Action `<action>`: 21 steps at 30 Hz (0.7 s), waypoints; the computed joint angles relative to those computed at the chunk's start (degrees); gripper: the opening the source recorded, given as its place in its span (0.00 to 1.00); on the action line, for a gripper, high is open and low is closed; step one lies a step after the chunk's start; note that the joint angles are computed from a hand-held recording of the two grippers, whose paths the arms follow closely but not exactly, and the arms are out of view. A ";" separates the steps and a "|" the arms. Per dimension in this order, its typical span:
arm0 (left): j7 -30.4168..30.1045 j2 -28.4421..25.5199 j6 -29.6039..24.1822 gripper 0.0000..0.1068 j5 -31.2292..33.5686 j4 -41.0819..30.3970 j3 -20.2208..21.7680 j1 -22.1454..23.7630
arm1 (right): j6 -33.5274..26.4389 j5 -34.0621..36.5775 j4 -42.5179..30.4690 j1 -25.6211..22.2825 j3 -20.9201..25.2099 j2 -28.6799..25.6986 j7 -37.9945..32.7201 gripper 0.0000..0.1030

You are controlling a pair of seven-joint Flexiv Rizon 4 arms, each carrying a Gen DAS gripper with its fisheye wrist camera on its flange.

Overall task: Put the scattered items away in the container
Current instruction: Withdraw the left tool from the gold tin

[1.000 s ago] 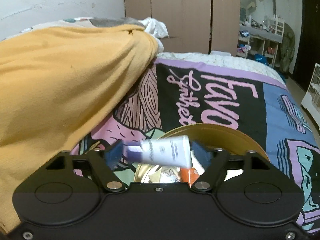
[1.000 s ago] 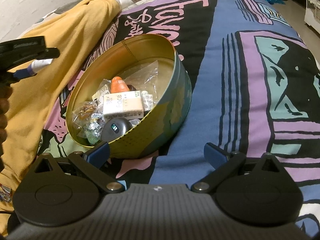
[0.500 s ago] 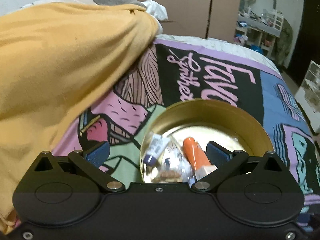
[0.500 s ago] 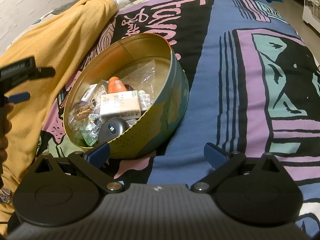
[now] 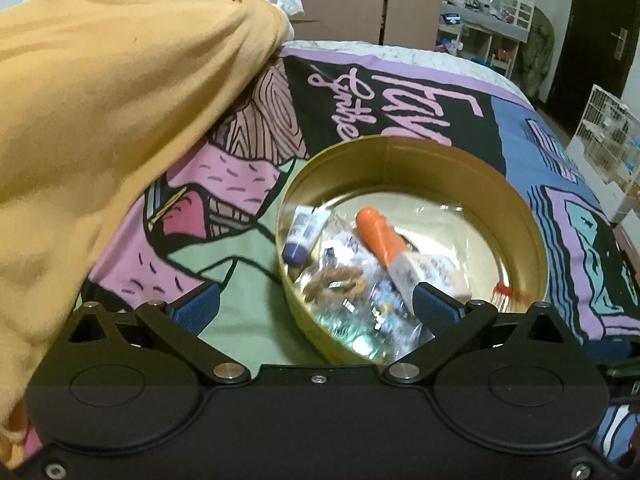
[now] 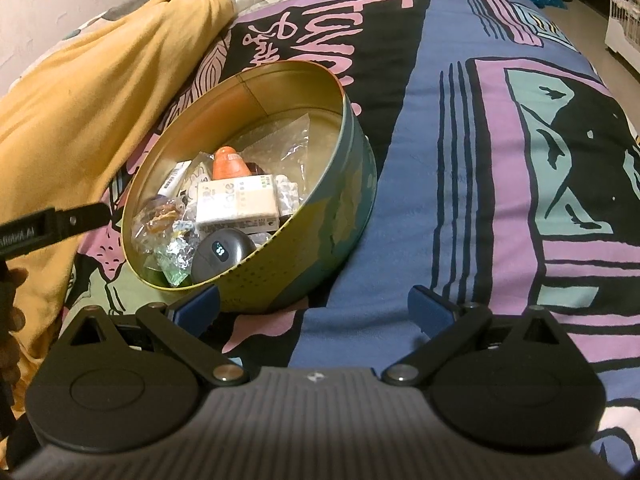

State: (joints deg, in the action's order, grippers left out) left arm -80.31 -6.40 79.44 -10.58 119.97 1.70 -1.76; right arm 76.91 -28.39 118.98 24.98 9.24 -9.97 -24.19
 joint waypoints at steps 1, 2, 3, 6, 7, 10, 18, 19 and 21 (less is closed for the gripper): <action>0.49 0.19 0.43 0.96 -0.62 0.75 -0.10 0.16 | -0.12 -0.12 -0.08 0.05 0.01 -0.04 -0.15 1.00; 0.87 0.33 0.92 0.96 -1.17 1.50 -0.15 0.28 | -0.29 -0.24 -0.13 0.10 0.01 -0.05 -0.28 1.00; 1.35 0.44 1.42 0.96 -1.90 2.31 -0.21 0.46 | -0.45 -0.38 -0.17 0.15 0.00 -0.05 -0.34 1.00; 2.96 0.84 2.76 0.96 -5.03 4.69 -0.71 0.92 | -0.60 -0.95 -0.07 0.26 -0.11 0.07 -0.21 1.00; 3.45 0.95 3.33 0.96 -6.09 5.49 -0.86 1.01 | -0.60 -1.34 -0.03 0.35 -0.22 0.08 0.05 1.00; 4.52 1.26 4.74 0.96 -8.45 7.58 -1.09 1.14 | -0.87 -1.80 -0.14 0.36 -0.19 0.00 0.05 1.00; 11.62 2.06 9.42 0.96 -19.07 13.45 -3.25 0.74 | -1.91 -2.84 -0.41 0.54 -0.09 -0.06 -0.35 1.00; 11.98 2.02 9.71 0.96 -19.58 13.88 -3.28 0.64 | -2.11 -2.80 -0.47 0.53 -0.02 -0.07 -0.50 1.00; 12.77 2.05 10.10 0.96 -20.93 14.75 -3.52 0.55 | -2.40 -2.53 -0.61 0.50 0.16 -0.11 -0.93 1.00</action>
